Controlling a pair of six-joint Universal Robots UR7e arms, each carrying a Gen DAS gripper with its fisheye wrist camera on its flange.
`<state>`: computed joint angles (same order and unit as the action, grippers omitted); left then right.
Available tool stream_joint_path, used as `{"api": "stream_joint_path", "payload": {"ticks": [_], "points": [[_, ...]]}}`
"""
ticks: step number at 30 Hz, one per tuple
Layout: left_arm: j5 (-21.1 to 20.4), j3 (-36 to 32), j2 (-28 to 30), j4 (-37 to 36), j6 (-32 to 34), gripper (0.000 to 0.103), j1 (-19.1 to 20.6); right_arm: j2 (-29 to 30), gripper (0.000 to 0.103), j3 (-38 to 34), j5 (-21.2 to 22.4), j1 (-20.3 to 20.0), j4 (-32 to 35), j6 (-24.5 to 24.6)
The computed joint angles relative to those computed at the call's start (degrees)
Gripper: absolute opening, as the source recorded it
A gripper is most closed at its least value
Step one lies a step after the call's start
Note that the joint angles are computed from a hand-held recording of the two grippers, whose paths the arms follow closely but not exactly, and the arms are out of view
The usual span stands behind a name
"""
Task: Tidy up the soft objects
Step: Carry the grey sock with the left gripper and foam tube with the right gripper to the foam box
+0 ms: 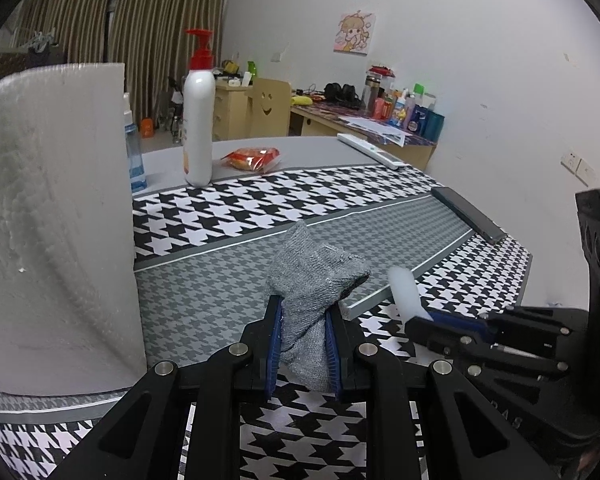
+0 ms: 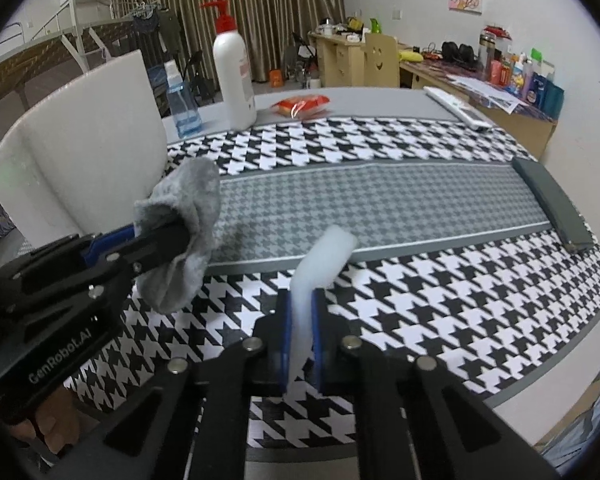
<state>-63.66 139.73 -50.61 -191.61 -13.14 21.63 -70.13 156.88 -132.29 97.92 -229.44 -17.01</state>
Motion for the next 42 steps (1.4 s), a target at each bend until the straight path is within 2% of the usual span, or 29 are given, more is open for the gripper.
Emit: {"api": "stream_joint_path", "payload": {"ticks": [6,21,27,42], "points": [[0.9,0.8,-1.5,0.1,-0.3,0.021,-1.5,-1.2,0.013,0.3,1.0,0.1,-0.6,-1.2],[6.2,2.5,-3.0,-1.9,-0.3,0.021,-4.7,-2.2,0.013,0.6,2.9,1.3,-1.9,-3.6],[7.2,2.8,-4.7,0.2,-1.5,0.021,-5.3,-2.4,0.013,0.7,3.3,1.7,-2.3,-4.0],[11.1,2.5,-7.1,1.1,-1.1,0.021,-6.7,-3.6,0.013,-0.6,3.1,5.5,-2.7,-6.6]]}}
